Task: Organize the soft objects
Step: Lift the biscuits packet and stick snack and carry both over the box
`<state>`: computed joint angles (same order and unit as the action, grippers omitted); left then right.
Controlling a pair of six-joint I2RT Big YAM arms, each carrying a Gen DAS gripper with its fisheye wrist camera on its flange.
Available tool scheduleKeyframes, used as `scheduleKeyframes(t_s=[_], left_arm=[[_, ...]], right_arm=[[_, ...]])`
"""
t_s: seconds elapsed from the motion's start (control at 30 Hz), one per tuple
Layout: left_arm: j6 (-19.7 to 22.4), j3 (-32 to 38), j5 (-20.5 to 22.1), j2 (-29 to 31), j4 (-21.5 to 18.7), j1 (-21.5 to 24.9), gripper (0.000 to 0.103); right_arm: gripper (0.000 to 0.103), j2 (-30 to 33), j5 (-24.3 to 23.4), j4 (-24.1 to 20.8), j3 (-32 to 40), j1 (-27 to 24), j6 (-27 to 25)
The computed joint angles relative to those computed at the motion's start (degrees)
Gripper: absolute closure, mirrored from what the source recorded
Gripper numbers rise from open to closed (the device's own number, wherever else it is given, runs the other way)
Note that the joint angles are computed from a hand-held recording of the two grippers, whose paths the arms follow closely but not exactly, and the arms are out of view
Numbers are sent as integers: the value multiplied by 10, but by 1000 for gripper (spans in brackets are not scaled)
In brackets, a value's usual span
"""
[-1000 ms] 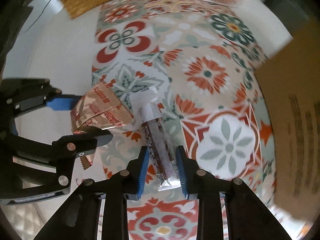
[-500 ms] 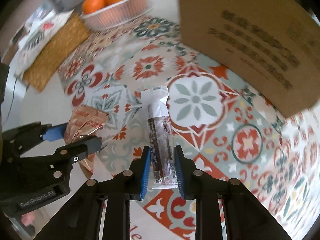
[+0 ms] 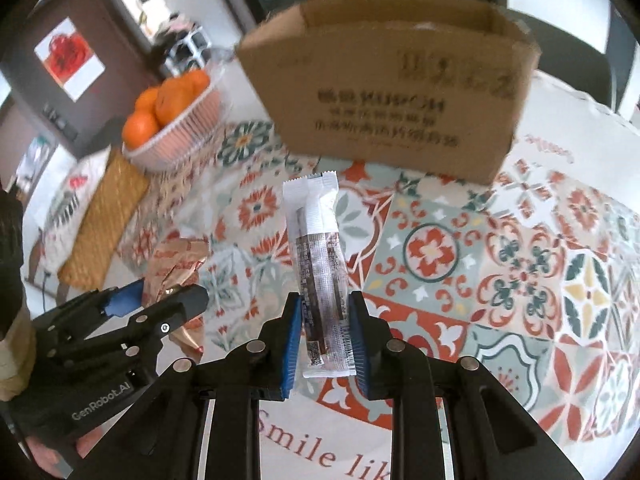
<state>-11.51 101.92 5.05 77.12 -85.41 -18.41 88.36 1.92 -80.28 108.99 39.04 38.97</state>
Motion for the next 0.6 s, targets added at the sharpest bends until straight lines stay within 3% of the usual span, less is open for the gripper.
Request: scheduleKeyframes(t_s=[0.6], left_arm=[[81,151,16,49,9,2,57]], right_arm=[[78,14,136,-36,122,19,59]])
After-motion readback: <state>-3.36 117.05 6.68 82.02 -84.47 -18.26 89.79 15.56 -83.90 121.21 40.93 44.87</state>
